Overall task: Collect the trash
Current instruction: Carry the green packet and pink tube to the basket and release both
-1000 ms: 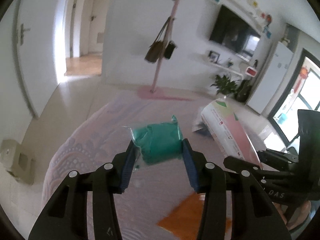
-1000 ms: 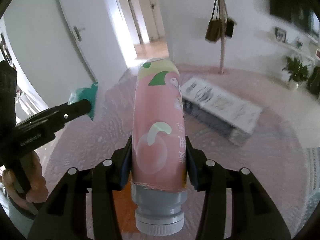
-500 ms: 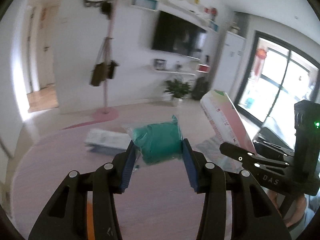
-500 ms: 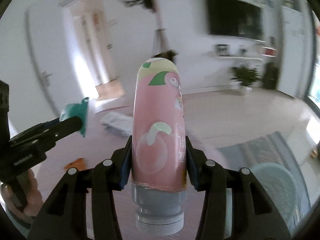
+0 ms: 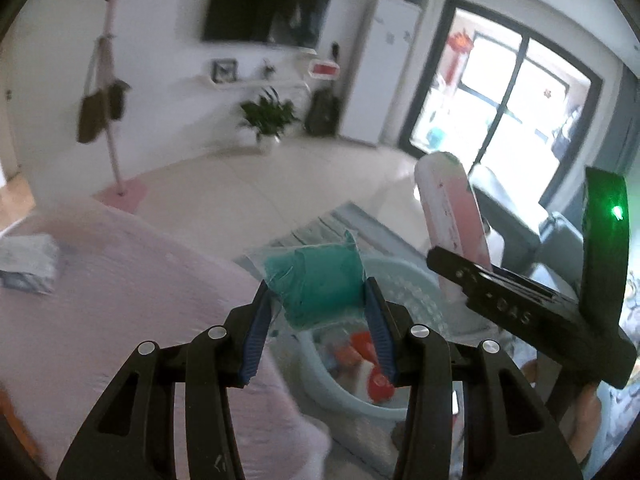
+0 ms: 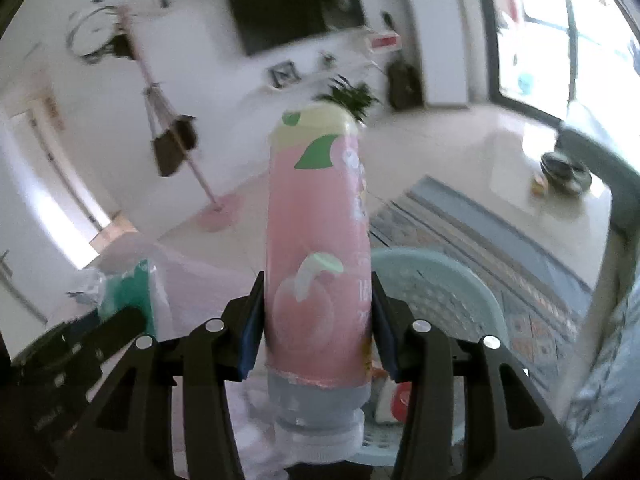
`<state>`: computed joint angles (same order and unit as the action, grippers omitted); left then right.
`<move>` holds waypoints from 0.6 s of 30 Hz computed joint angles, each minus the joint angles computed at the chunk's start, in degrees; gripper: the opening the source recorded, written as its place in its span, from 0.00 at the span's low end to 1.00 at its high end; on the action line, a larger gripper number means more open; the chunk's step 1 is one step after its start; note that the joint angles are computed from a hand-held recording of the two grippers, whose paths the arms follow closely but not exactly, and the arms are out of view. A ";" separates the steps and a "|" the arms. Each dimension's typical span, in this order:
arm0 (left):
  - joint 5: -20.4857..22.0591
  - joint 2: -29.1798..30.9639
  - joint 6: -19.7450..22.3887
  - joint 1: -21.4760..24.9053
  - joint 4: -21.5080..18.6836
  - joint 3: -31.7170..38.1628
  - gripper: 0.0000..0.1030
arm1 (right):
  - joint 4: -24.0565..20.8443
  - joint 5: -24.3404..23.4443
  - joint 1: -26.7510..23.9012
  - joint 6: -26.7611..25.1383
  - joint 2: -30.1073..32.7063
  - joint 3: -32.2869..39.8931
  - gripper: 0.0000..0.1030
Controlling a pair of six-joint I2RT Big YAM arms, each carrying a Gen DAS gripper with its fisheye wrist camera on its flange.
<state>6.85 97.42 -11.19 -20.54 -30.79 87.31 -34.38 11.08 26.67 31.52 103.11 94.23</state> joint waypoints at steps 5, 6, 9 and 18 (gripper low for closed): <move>2.49 4.59 0.05 -1.22 -2.00 2.46 0.42 | -0.77 -1.44 -1.74 2.42 0.20 -2.05 0.43; 2.72 5.11 0.13 -1.39 -2.09 2.66 0.42 | -1.42 -1.63 -2.00 2.68 0.84 -1.40 0.43; 3.07 6.18 -0.17 -1.65 -2.11 3.28 0.44 | -2.09 -2.11 -2.31 3.61 0.37 -2.58 0.43; 3.98 4.73 -0.54 -1.85 1.09 0.41 0.73 | -2.12 -1.41 -2.42 3.02 0.00 -3.03 0.57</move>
